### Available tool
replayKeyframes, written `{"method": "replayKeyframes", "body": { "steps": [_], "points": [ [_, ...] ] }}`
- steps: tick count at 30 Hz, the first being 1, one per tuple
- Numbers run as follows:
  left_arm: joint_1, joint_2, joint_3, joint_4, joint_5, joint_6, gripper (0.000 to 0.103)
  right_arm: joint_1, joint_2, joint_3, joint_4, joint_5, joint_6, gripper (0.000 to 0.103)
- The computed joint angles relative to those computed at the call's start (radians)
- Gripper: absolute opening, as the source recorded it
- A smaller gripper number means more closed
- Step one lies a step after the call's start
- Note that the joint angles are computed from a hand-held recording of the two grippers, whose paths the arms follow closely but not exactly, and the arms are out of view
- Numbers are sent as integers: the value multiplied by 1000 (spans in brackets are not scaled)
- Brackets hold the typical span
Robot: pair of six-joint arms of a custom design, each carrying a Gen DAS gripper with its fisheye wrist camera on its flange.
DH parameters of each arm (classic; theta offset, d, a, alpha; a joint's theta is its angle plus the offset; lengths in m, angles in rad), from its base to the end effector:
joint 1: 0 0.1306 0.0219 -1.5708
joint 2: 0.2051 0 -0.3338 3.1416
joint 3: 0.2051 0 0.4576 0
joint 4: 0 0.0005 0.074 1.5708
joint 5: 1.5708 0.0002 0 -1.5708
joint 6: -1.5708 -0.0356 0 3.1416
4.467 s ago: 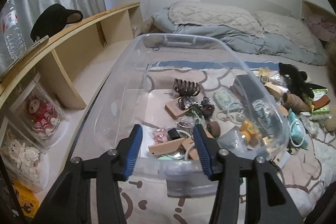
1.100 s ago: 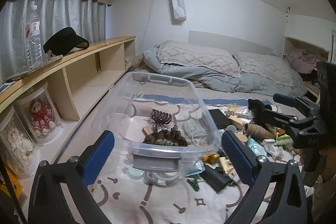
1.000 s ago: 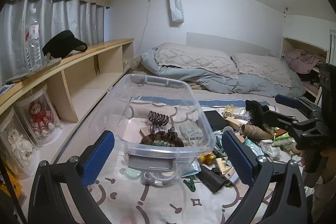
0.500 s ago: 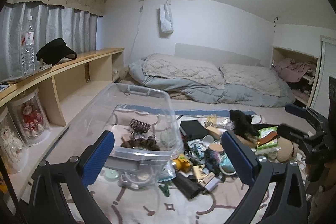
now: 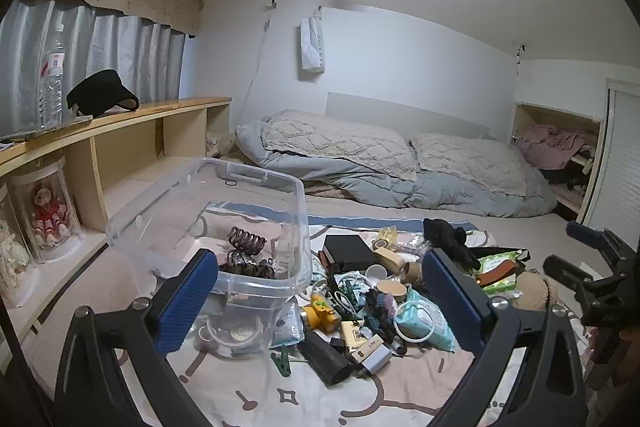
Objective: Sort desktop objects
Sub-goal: 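Move both open tools away from the bin back toward the bed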
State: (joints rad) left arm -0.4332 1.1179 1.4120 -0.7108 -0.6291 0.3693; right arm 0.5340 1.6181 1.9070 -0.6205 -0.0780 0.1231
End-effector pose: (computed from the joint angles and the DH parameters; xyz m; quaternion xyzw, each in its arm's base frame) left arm 0.4369 -0.1795 0.5451 -0.1432 0.8019 0.0361 0.5789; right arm 0.5561 0.3314 0.5484 -0.2839 0.7627 0.1494 0.5616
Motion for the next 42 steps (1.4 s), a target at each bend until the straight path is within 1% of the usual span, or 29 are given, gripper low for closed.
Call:
{"method": "replayKeyframes", "body": {
  "steps": [3, 7, 9, 13, 17, 21, 25, 30, 34, 38, 42],
  "points": [
    [-16, 9, 2, 7, -31, -20, 103, -10, -24, -40, 30, 9, -21, 103],
    [-37, 9, -8, 42, -68, -55, 103, -21, -50, -82, 60, 12, -53, 103],
    [-44, 10, -8, 48, -72, -65, 103, -27, -63, -102, 72, 10, -67, 103],
    [-67, 0, -21, 80, -116, -97, 103, -30, -88, -141, 96, 23, -80, 103],
    [-85, -1, -30, 94, -118, -110, 103, -32, -115, -185, 130, 33, -103, 103],
    [-99, 9, -42, 128, -136, -123, 103, -32, -124, -220, 164, 51, -115, 103],
    [-95, 17, -61, 151, -141, -86, 103, -40, -112, -225, 163, 68, -127, 103],
    [-79, 36, -81, 148, -134, -31, 103, -54, -105, -247, 187, 77, -147, 103],
    [-65, 63, -89, 149, -120, 6, 103, -65, -88, -254, 190, 88, -153, 103],
    [-54, 108, -82, 134, -96, 46, 103, -75, -55, -239, 161, 101, -164, 103],
    [-38, 181, -44, 73, -60, 107, 103, -83, -20, -223, 126, 129, -160, 103]
  ]
}}
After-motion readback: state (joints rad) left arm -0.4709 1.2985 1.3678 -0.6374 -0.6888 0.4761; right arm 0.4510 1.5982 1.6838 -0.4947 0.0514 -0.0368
